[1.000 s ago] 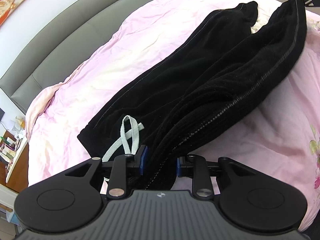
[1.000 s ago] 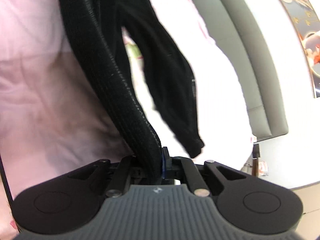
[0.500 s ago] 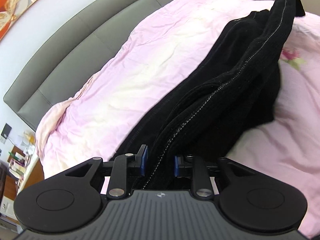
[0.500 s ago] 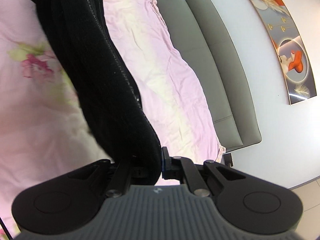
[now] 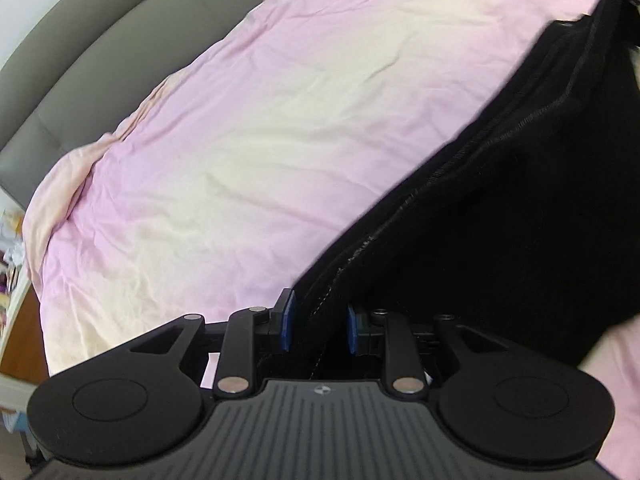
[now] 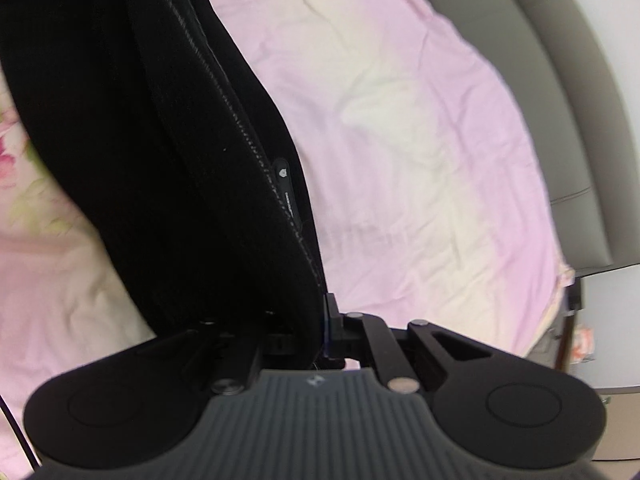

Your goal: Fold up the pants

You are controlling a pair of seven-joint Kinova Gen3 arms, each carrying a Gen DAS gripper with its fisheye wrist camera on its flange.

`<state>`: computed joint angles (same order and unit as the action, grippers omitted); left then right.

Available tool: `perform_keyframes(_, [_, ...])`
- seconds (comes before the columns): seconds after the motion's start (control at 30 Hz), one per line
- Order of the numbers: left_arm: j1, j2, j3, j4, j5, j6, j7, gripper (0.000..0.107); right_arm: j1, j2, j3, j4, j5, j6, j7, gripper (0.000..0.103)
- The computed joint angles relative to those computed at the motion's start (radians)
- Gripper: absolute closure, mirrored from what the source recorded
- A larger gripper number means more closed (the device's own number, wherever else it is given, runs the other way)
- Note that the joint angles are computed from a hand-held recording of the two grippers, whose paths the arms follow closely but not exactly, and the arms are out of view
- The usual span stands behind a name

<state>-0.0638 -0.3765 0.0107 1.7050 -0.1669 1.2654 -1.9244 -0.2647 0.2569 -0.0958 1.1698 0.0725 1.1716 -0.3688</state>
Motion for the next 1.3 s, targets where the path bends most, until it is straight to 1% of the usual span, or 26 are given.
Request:
perform_keyframes(0.03, [-0.016, 0.019, 0.007, 0.008, -0.013, -0.022, 0.026, 0.073, -0.010, 0.037, -0.013, -0.037, 0.034, 0.026, -0.030, 0.100])
perform_keyframes(0.07, [-0.028, 0.036, 0.018, 0.018, -0.023, -0.036, 0.057, 0.068, -0.013, 0.066, -0.036, -0.059, 0.075, 0.035, -0.054, 0.083])
perform_keyframes(0.1, [-0.038, 0.047, 0.034, 0.033, -0.041, -0.054, 0.092, 0.064, -0.021, 0.086, -0.049, -0.065, 0.116, 0.028, -0.083, 0.072])
perform_keyframes(0.13, [-0.047, 0.061, 0.049, 0.047, -0.062, -0.066, 0.129, 0.062, -0.024, 0.100, -0.061, -0.059, 0.156, 0.006, -0.113, 0.052])
perform_keyframes(0.17, [-0.051, 0.070, 0.065, 0.067, -0.089, -0.081, 0.161, 0.058, -0.017, 0.110, -0.084, -0.054, 0.197, -0.011, -0.144, 0.040])
perform_keyframes(0.23, [-0.050, 0.080, 0.086, 0.103, -0.138, -0.107, 0.213, 0.049, -0.002, 0.143, -0.115, -0.087, 0.245, -0.002, -0.220, 0.032])
perform_keyframes(0.27, [-0.050, 0.078, 0.092, 0.121, -0.162, -0.123, 0.241, 0.040, 0.002, 0.158, -0.123, -0.112, 0.256, 0.016, -0.260, 0.029])
perform_keyframes(0.3, [-0.052, 0.074, 0.096, 0.137, -0.182, -0.139, 0.270, 0.027, 0.004, 0.178, -0.123, -0.150, 0.252, 0.050, -0.294, 0.028])
perform_keyframes(0.37, [-0.059, 0.070, 0.080, 0.146, -0.198, -0.159, 0.313, 0.014, 0.008, 0.215, -0.104, -0.235, 0.206, 0.130, -0.330, 0.028])
perform_keyframes(0.4, [-0.071, 0.072, 0.063, 0.143, -0.188, -0.164, 0.333, 0.011, 0.023, 0.224, -0.108, -0.265, 0.184, 0.155, -0.330, 0.028])
perform_keyframes(0.43, [-0.074, 0.070, 0.029, 0.135, -0.162, -0.163, 0.342, 0.011, 0.023, 0.232, -0.094, -0.291, 0.165, 0.171, -0.346, 0.027])
perform_keyframes(0.5, [-0.066, 0.074, -0.029, 0.121, -0.136, -0.158, 0.384, 0.009, 0.042, 0.236, -0.111, -0.319, 0.164, 0.183, -0.406, 0.025])
perform_keyframes(0.53, [-0.067, 0.072, -0.030, 0.121, -0.148, -0.158, 0.407, 0.009, 0.047, 0.232, -0.121, -0.320, 0.175, 0.185, -0.428, 0.025])
perform_keyframes(0.6, [-0.052, 0.064, -0.010, 0.129, -0.214, -0.155, 0.462, 0.004, 0.030, 0.247, -0.097, -0.368, 0.177, 0.237, -0.466, 0.024])
perform_keyframes(0.63, [-0.061, 0.061, 0.021, 0.128, -0.244, -0.148, 0.492, 0.004, 0.026, 0.263, -0.088, -0.411, 0.166, 0.276, -0.479, 0.024])
perform_keyframes(0.7, [-0.129, 0.055, 0.113, 0.128, -0.325, -0.137, 0.568, 0.004, 0.019, 0.298, -0.079, -0.501, 0.164, 0.338, -0.521, 0.024])
perform_keyframes(0.73, [-0.173, 0.048, 0.160, 0.127, -0.366, -0.139, 0.602, 0.008, 0.021, 0.306, -0.085, -0.536, 0.172, 0.367, -0.522, 0.024])
perform_keyframes(0.77, [-0.220, 0.039, 0.203, 0.123, -0.407, -0.124, 0.630, 0.017, 0.012, 0.309, -0.080, -0.557, 0.186, 0.380, -0.523, 0.024])
perform_keyframes(0.8, [-0.247, 0.031, 0.228, 0.117, -0.444, -0.109, 0.649, 0.020, 0.004, 0.308, -0.073, -0.565, 0.198, 0.380, -0.532, 0.024])
perform_keyframes(0.87, [-0.247, 0.007, 0.222, 0.118, -0.470, -0.118, 0.671, 0.020, -0.009, 0.309, -0.052, -0.591, 0.199, 0.392, -0.550, 0.023])
perform_keyframes(0.93, [-0.173, -0.008, 0.155, 0.099, -0.430, -0.099, 0.647, 0.020, 0.014, 0.323, -0.068, -0.642, 0.191, 0.416, -0.610, 0.023])
perform_keyframes(1.0, [-0.107, -0.038, 0.125, 0.105, -0.409, -0.090, 0.627, 0.020, 0.007, 0.317, -0.046, -0.619, 0.211, 0.393, -0.675, 0.023])
perform_keyframes(1.1, [-0.087, -0.080, 0.154, 0.130, -0.396, -0.092, 0.603, 0.019, -0.091, 0.265, 0.085, -0.507, 0.326, 0.277, -0.714, 0.025])
perform_keyframes(1.17, [-0.082, -0.103, 0.166, 0.145, -0.370, -0.088, 0.595, 0.019, -0.135, 0.228, 0.157, -0.450, 0.392, 0.196, -0.781, 0.033])
perform_keyframes(1.23, [-0.082, -0.134, 0.166, 0.168, -0.340, -0.087, 0.595, 0.019, -0.118, 0.194, 0.155, -0.408, 0.393, 0.163, -0.862, 0.033])
perform_keyframes(1.3, [-0.088, -0.163, 0.162, 0.173, -0.308, -0.072, 0.597, 0.016, -0.037, 0.181, 0.086, -0.415, 0.329, 0.195, -0.911, 0.030])
